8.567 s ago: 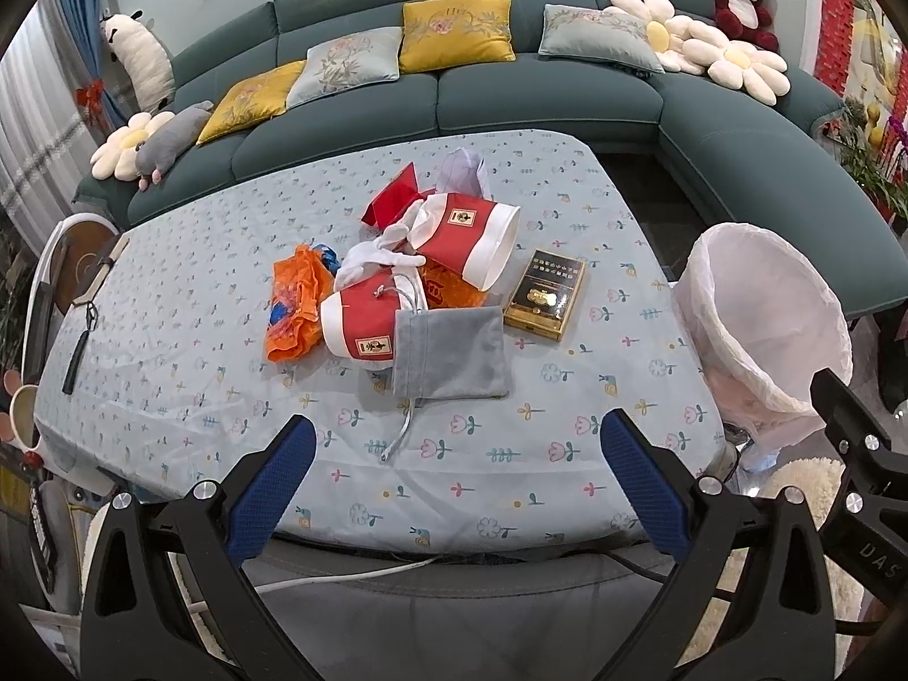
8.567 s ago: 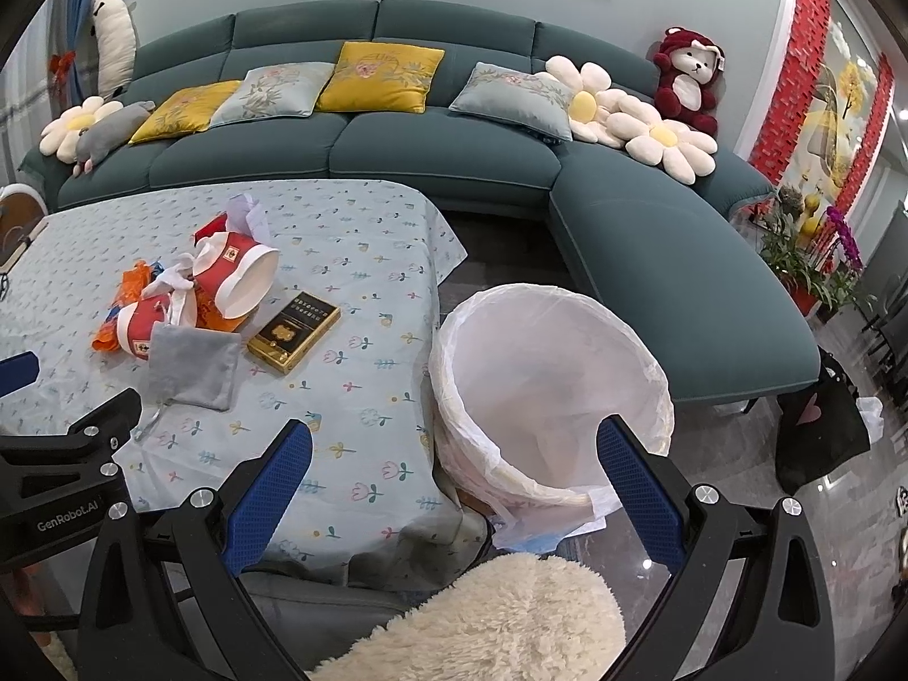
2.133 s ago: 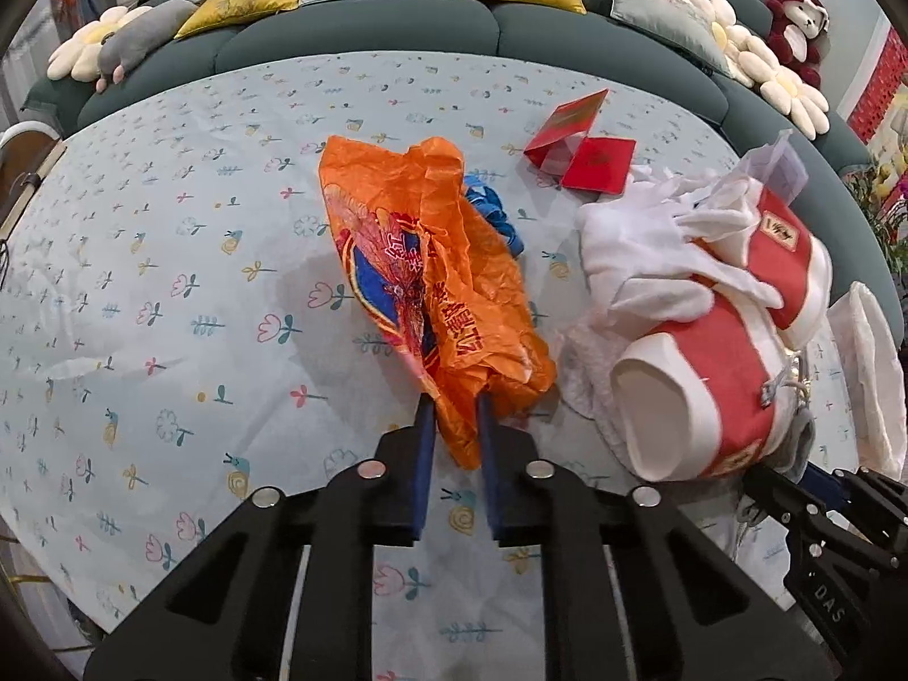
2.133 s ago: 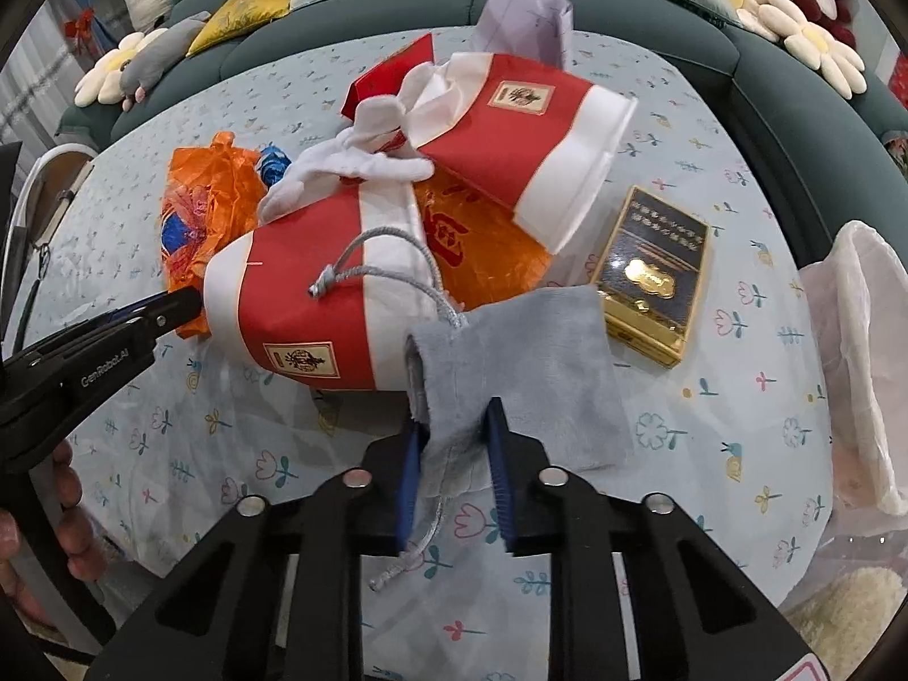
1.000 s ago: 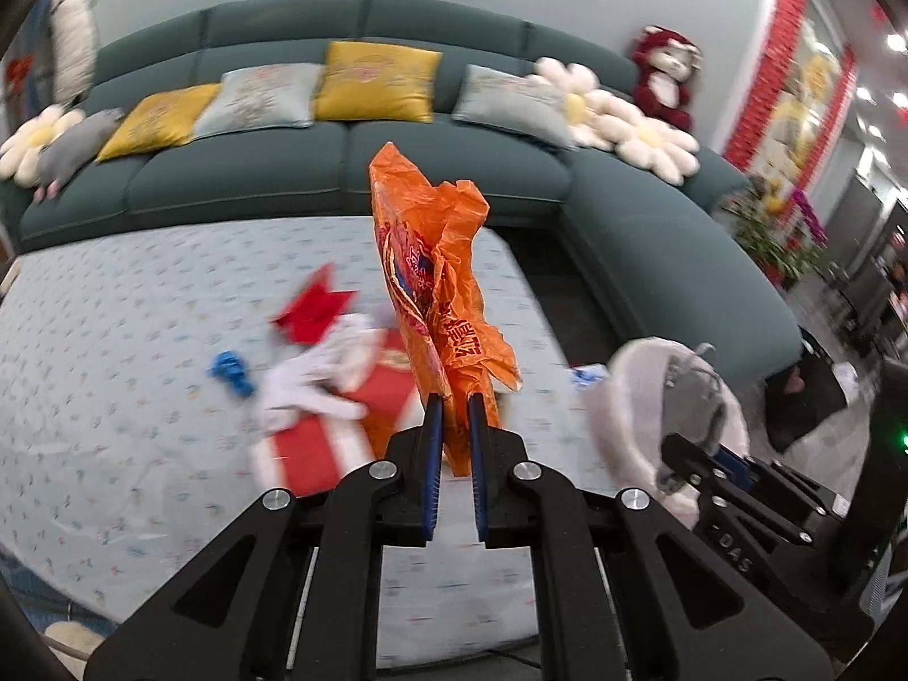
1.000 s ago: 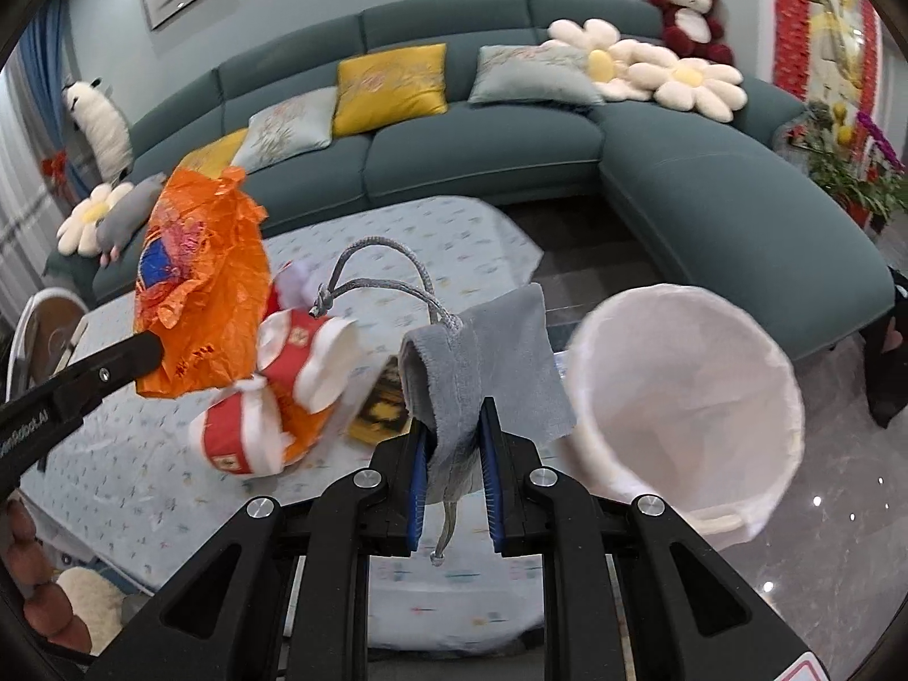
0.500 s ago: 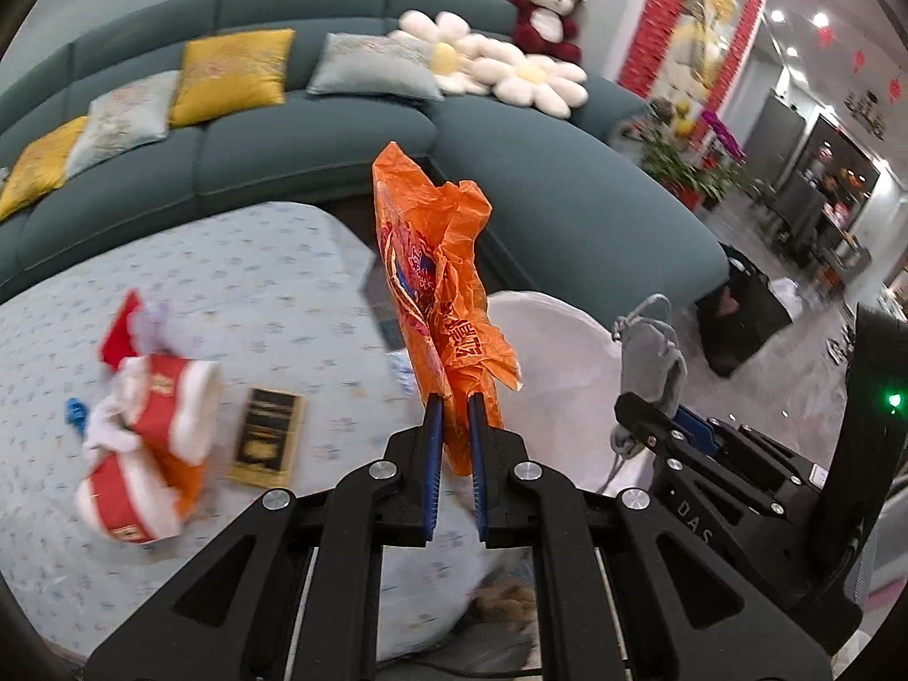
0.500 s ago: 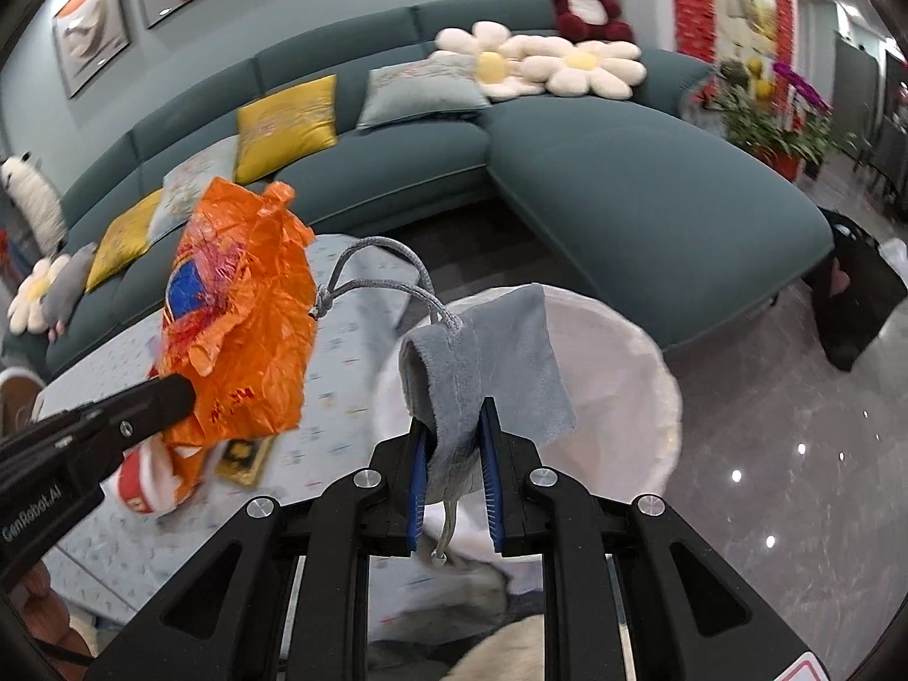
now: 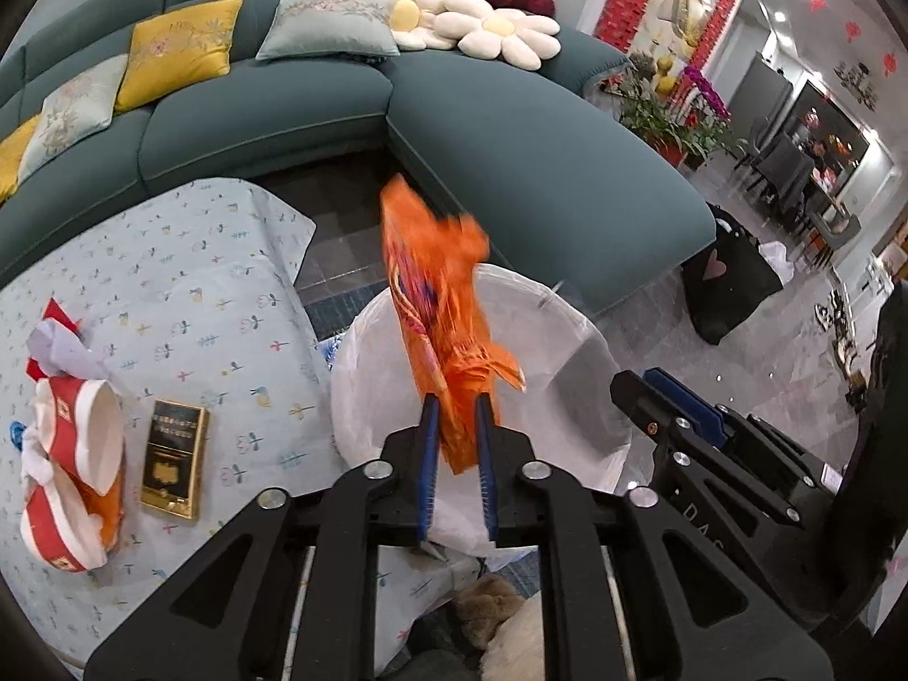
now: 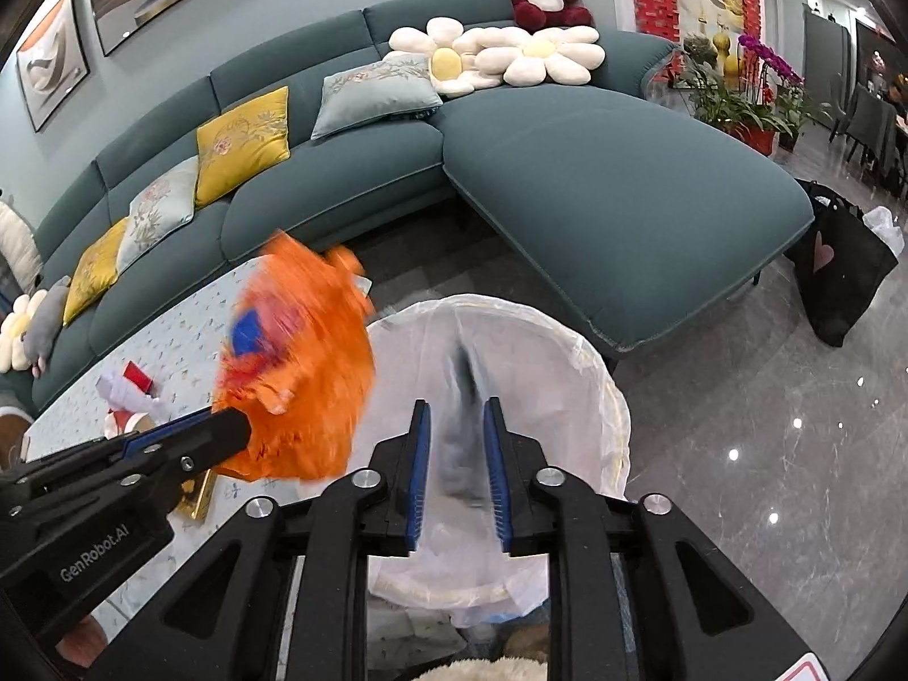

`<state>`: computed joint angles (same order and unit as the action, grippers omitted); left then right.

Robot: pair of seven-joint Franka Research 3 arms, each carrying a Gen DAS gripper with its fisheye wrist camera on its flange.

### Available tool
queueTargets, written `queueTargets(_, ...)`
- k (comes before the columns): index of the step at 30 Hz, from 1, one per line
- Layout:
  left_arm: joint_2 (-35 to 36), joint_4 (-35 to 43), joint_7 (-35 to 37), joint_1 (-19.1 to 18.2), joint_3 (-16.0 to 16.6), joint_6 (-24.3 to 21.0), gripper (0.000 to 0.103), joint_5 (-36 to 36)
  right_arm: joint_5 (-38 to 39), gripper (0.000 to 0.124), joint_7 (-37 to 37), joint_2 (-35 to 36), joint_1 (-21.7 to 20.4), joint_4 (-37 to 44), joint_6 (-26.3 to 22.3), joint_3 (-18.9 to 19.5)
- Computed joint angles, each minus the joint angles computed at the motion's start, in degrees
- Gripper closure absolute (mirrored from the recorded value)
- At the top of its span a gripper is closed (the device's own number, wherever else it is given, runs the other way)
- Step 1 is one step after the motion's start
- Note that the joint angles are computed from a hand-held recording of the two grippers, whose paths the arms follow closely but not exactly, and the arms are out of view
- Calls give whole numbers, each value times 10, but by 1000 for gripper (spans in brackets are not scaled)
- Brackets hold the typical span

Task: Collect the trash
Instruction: 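Carry the bag and pouch over the white bin and open both tools, then move both open tools back over the table toward the paper cups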

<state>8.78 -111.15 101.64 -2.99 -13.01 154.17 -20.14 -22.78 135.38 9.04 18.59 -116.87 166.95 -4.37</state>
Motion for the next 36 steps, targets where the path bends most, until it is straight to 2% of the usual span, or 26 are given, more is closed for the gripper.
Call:
queueTargets(2, 4, 3, -19, -3, 4, 4, 70, 11, -10, 88, 12, 3, 3, 3, 2, -5)
queueTargets(4, 4, 0, -46, -6, 9, 13, 60, 35, -20, 82, 22, 4, 5, 5, 4, -10)
queueTargets(9, -6, -13, -72, -3, 13, 19, 56, 66, -30, 80, 31, 4, 7, 9, 0, -10)
queueTargets(12, -18, -28, -75, 2, 14, 20, 55, 61, -35, 75, 39, -2, 9, 4, 1, -9)
queueTargets(19, -59, -74, -93, 11, 34, 32, 46, 59, -42, 72, 52, -17, 8, -6, 1, 8)
queueTargets(22, -80, -98, -104, 15, 47, 41, 39, 61, -43, 71, 52, -20, 10, -8, -1, 17)
queueTargets(25, -99, -120, -126, 21, 61, 46, 26, 72, -45, 70, 51, -22, 16, -6, -5, 25)
queueTargets(27, -113, -138, -139, 25, 71, 54, 25, 79, -47, 67, 51, -24, 20, -5, -5, 30)
queueTargets(32, -136, -166, -180, 40, 90, 55, 14, 109, -44, 67, 38, -22, 30, 1, -13, 42)
queueTargets(36, -151, -190, -209, 53, 104, 56, 14, 128, -38, 66, 25, -18, 40, 8, -20, 49)
